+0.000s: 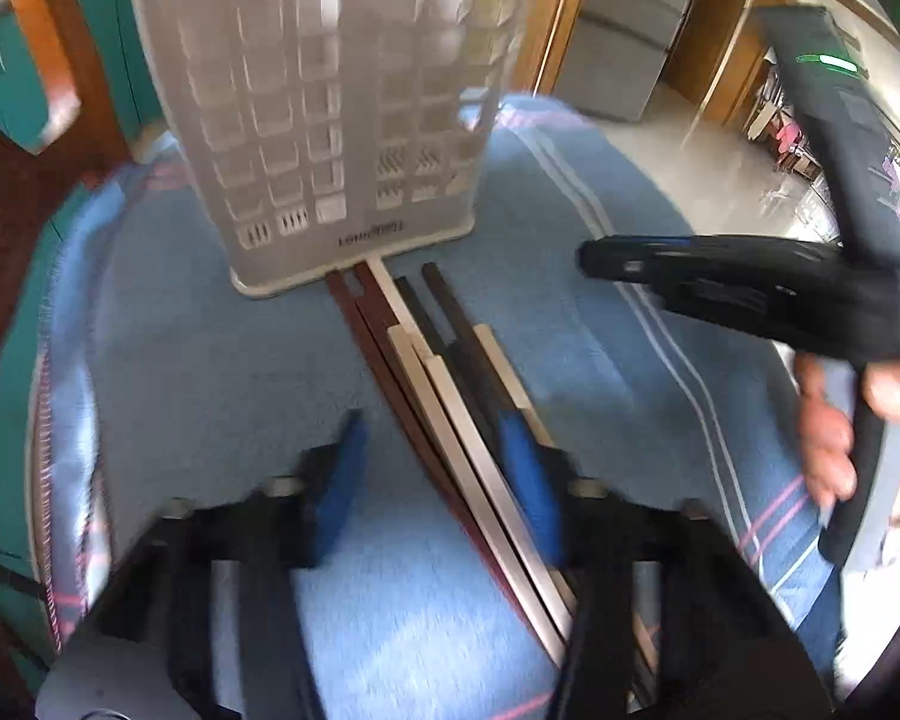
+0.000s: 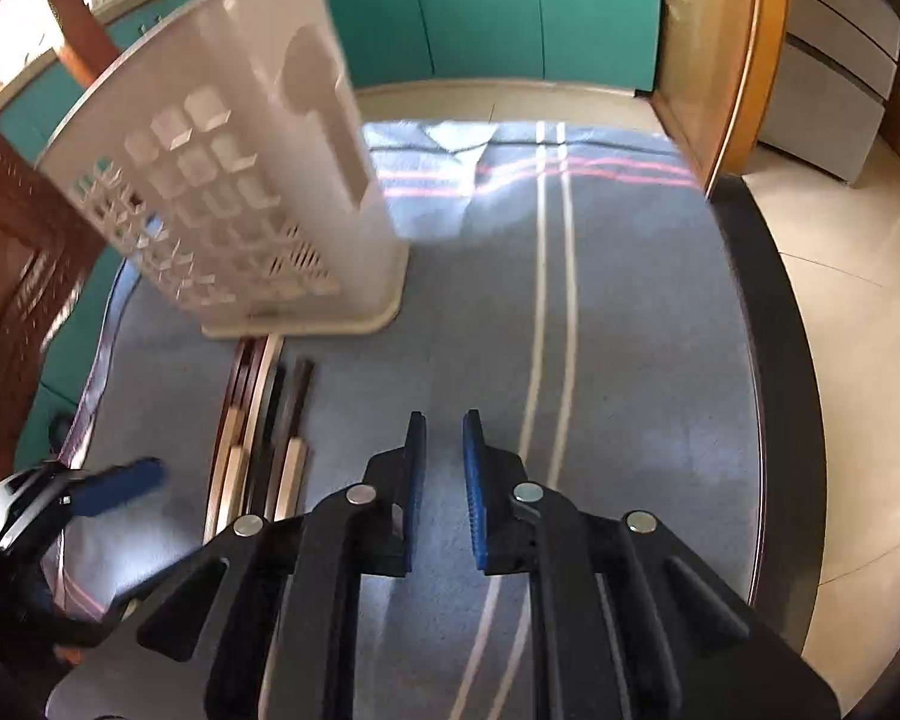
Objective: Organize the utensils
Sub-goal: 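Lower the right tool toward the chopsticks and close on a light wooden chopstick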
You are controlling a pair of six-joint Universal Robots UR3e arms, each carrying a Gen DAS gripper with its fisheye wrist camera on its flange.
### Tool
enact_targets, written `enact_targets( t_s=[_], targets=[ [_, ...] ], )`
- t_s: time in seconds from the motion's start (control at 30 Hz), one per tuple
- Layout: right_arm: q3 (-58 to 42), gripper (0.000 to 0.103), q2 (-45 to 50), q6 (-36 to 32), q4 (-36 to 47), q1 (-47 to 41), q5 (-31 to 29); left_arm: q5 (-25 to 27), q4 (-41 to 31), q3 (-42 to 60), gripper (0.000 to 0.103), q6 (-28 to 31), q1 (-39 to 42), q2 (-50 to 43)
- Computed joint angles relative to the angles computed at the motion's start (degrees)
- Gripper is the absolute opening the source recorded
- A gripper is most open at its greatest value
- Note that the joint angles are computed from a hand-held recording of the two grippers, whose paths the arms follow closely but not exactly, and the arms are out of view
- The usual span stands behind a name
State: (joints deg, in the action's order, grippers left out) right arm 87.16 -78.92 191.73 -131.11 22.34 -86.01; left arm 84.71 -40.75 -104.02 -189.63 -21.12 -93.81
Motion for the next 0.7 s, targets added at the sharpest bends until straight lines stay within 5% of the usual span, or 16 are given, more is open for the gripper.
enact_targets(
  t_s=[0.1, 0.53, 0.63, 0.7],
  targets=[
    [-1.99, 0.020, 0.90, -1.51, 0.83, -1.15, 1.27, -7.31, -1.23, -1.90, 0.020, -0.89, 5.21, 1.38],
    [-3.13, 0.023, 2.13, -2.25, 0.47, 6.08, -1.47, -5.73, -3.24, 3.12, 0.009, -2.21, 5.50, 4.01],
    [-2.60, 0.024, 1.17, -0.25, 2.03, 6.17, -2.59, -3.00, -3.70, 4.11, 0.018, -5.31, 4.25, 3.76],
    [-5.97, 0.024, 2.31, 1.80, 9.04, 5.67, -2.25, -2.32, -4.42, 4.26, 0.033, -5.96, 4.02, 3.07]
  ],
)
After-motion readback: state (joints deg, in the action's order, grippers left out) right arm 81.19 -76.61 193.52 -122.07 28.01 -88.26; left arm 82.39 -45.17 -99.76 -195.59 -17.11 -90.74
